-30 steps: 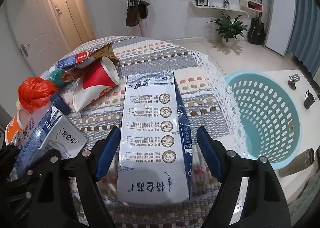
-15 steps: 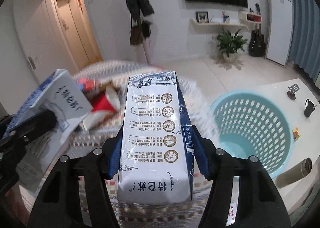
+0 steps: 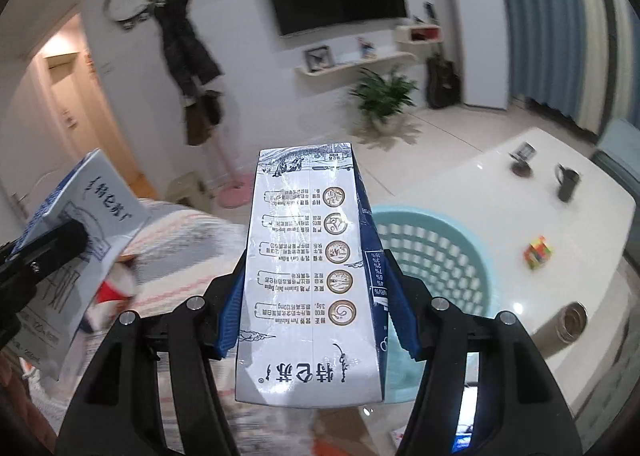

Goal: Collect trash
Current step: 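Carry both cartons over the blue basket and open both tools, then move both open tools back toward the trash on the table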

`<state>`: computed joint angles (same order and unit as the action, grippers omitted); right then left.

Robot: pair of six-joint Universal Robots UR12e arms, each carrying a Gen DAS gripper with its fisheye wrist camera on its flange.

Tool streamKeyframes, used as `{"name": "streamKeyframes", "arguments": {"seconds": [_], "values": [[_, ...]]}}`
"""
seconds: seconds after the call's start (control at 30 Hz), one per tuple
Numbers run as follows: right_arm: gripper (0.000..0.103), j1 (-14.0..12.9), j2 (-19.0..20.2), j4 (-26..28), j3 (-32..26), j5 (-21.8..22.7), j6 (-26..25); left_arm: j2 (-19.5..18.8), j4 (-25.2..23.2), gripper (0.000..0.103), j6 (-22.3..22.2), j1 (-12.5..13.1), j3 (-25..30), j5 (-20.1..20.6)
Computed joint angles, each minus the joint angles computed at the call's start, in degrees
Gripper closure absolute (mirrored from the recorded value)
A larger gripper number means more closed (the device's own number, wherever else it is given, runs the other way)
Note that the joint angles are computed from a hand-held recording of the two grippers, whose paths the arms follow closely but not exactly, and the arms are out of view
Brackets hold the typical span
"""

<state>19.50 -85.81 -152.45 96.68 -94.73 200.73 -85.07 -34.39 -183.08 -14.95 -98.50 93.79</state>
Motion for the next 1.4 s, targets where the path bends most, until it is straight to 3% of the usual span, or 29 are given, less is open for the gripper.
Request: {"name": "streamKeyframes", "arguments": {"seconds": [0.4,0.73,0.8,0.87,1.0,1.4], "values": [[0.045,-5.0,0.4,3.9,5.4,0.4,6.8,-8.3,-7.3,0.070,0.5,-2.8,4.4,-1.6],[0.044,-6.3,0.2,5.3,6.7,0.9,8.2,-10.4,-10.2,0.066,0.9,-3.7,5.3,-1.5],[0.044,-6.5,0.3,5.1,6.7,1.3,8.2,-10.4,-10.1,0.050,0.9,-3.8,5.2,-1.2],[0.043,-6.7,0.3,5.0,6.8,2.5,8.5,-10.2,-9.3,0.045,0.7,-3.8,4.9,-0.7],[0.036,-7.0,-0.1,4.1,7.2,3.3,8.9,-9.1,-9.2,0.045,0.0,-3.3,4.0,-1.3],[0.036,-4.6,-1.7,4.1,6.3,1.7,7.6,-2.3,-4.2,0.045,-1.7,-0.7,-1.6,-3.2]]}}
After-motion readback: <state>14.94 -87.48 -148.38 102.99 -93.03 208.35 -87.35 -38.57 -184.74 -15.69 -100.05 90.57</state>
